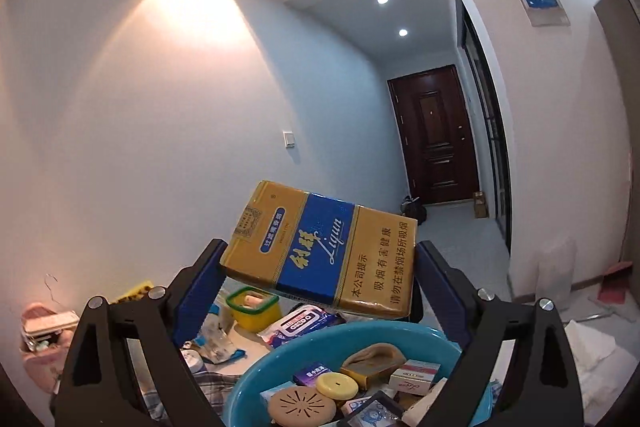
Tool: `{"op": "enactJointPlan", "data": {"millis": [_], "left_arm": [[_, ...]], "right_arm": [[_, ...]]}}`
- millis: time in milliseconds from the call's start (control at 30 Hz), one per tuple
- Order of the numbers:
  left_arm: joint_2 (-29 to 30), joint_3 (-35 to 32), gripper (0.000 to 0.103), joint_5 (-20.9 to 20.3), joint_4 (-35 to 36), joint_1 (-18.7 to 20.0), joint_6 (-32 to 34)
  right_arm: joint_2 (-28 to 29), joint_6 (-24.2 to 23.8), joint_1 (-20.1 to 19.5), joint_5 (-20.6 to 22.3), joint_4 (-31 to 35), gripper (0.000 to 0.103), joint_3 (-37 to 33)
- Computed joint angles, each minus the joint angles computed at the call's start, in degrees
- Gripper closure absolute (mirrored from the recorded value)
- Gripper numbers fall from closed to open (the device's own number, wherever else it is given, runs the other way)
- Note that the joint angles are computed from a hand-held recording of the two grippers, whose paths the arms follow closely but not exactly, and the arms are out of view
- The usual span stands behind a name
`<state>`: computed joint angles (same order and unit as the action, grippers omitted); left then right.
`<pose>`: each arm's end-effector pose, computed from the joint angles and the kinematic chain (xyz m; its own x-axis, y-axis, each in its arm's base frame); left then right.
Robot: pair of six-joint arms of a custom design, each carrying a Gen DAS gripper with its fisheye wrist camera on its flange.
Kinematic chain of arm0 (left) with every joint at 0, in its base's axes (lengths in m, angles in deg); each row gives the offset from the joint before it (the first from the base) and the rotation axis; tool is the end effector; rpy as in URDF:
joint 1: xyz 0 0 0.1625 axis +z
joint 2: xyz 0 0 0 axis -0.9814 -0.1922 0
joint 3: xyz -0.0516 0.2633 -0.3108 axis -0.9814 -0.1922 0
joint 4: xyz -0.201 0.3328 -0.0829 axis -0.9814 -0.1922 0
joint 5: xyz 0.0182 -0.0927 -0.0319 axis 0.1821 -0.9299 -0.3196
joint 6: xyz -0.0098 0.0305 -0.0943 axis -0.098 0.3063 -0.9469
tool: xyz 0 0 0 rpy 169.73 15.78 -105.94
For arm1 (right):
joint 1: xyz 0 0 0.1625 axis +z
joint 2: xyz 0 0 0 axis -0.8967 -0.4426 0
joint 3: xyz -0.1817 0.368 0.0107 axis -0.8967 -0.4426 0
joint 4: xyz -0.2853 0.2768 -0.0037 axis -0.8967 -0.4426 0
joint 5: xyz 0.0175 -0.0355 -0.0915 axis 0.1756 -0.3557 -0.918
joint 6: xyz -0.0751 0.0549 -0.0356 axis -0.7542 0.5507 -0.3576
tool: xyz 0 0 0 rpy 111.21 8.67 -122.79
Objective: Organize objects
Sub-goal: 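Carry the black box with left tool while right tool lifts the yellow pack over the basin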
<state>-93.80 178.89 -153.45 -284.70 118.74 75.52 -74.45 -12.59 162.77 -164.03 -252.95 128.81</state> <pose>-0.1767 -0.3744 0.0704 -0.6442 0.6248 -0.4411 0.7461 0.3865 -0.5422 0.1814 -0.3975 0.3454 -0.8366 -0.0356 0.5467 -0.5477 0.0749 -0.8333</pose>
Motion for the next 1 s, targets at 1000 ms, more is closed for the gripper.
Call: {"op": "enactJointPlan", "data": {"millis": [1000], "left_arm": [[-6.78, -12.28, 0.054, 3.98, 4.95, -12.69, -0.77]], "right_arm": [[-11.15, 5.91, -7.47, 14.7, 8.49, 0.011, 4.81]]}}
